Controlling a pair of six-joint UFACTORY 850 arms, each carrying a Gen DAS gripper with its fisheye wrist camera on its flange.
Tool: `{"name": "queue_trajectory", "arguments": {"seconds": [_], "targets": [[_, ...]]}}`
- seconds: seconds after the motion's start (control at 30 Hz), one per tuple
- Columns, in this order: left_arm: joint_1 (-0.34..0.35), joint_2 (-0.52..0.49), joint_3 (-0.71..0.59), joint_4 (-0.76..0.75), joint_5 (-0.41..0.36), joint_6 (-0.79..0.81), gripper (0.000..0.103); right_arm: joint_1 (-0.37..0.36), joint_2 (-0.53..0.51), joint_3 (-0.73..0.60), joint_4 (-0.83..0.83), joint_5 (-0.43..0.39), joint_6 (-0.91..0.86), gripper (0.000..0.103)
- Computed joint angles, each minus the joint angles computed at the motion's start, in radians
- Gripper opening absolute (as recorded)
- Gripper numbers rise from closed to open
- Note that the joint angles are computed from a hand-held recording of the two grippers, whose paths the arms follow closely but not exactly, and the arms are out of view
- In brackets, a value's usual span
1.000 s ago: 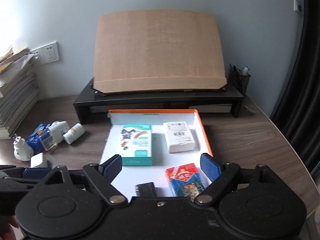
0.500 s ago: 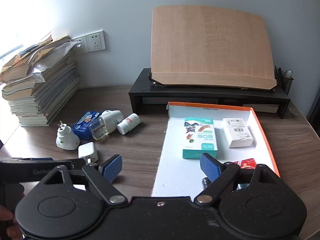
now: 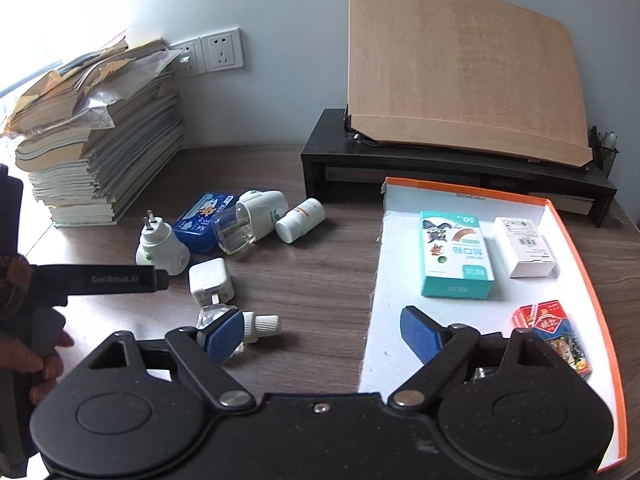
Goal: Organize rigid objects
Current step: 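Move both tools from the white box toward the scattered plugs and bottles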
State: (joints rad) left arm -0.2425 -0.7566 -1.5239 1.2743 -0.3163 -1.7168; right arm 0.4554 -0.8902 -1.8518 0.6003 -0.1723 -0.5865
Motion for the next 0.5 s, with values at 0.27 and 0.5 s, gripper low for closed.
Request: {"name": "queue_trajectory", "arguments": {"seconds": [0.27,0.5], "targets": [[0.034,-0.077,-0.084,0.01,0.041,0.052,0.098,0.014,-0.044,-0.062,-0.239,-0.033,0.255,0.1],[0.055,-0.138,-0.148,0.018,0.061,0.05,0.099,0.014,-0.074,-0.102,-0.345,-0.067,0.371,0.1]]}}
